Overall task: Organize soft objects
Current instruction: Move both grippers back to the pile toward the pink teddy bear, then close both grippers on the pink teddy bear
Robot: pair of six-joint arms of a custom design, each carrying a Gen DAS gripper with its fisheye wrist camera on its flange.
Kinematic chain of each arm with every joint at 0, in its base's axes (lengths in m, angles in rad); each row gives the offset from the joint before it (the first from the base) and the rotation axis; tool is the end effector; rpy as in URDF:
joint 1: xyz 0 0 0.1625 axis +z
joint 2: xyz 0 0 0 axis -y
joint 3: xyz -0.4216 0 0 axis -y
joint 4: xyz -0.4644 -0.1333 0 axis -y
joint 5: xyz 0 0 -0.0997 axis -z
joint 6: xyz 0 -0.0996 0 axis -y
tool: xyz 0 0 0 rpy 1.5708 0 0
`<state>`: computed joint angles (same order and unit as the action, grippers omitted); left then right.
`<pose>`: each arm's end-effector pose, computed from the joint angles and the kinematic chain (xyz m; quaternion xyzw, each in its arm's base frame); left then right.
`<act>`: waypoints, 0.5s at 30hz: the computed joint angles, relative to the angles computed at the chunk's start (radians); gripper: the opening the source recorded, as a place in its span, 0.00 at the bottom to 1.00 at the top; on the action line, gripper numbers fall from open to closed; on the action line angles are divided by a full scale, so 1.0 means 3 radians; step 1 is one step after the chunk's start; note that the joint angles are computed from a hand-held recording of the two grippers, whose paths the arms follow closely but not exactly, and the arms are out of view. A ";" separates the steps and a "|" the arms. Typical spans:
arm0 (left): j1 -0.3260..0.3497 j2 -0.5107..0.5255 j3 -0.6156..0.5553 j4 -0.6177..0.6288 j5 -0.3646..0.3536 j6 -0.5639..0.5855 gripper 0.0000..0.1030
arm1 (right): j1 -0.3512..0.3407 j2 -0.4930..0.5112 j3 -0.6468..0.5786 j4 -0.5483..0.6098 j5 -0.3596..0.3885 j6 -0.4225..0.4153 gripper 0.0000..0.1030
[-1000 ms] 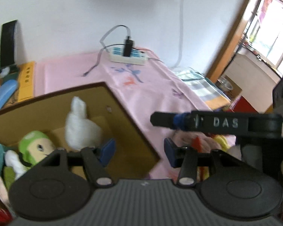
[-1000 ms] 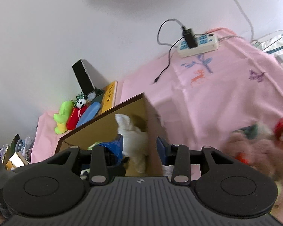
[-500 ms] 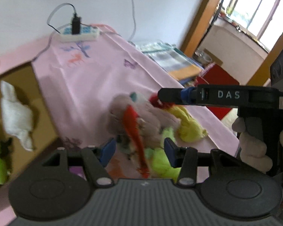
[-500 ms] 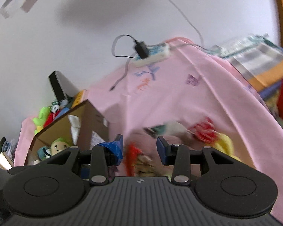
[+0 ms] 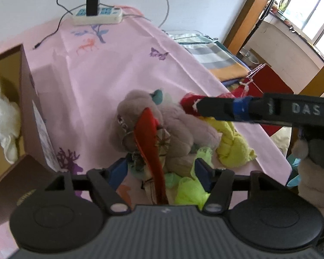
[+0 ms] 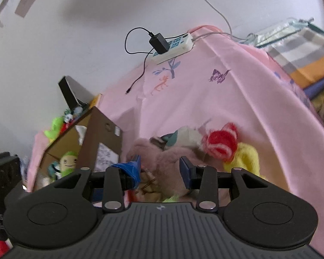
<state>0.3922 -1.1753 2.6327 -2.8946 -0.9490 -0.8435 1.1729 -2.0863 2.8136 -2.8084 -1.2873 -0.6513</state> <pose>-0.2069 -0.2926 -0.0034 0.1786 0.9332 -0.2249 0.2159 0.0429 -0.3139 0.1858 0.1564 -0.9457 0.2847 0.0068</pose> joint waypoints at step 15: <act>-0.0184 0.0279 -0.0004 -0.0222 -0.0390 0.0189 0.61 | 0.0014 0.1107 -0.0513 -0.0204 -0.0256 0.0132 0.23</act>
<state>0.3370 -1.0918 2.6315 -2.9612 -1.0661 -0.7869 1.1771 -1.7541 2.6597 -2.8697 -1.3642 -0.6117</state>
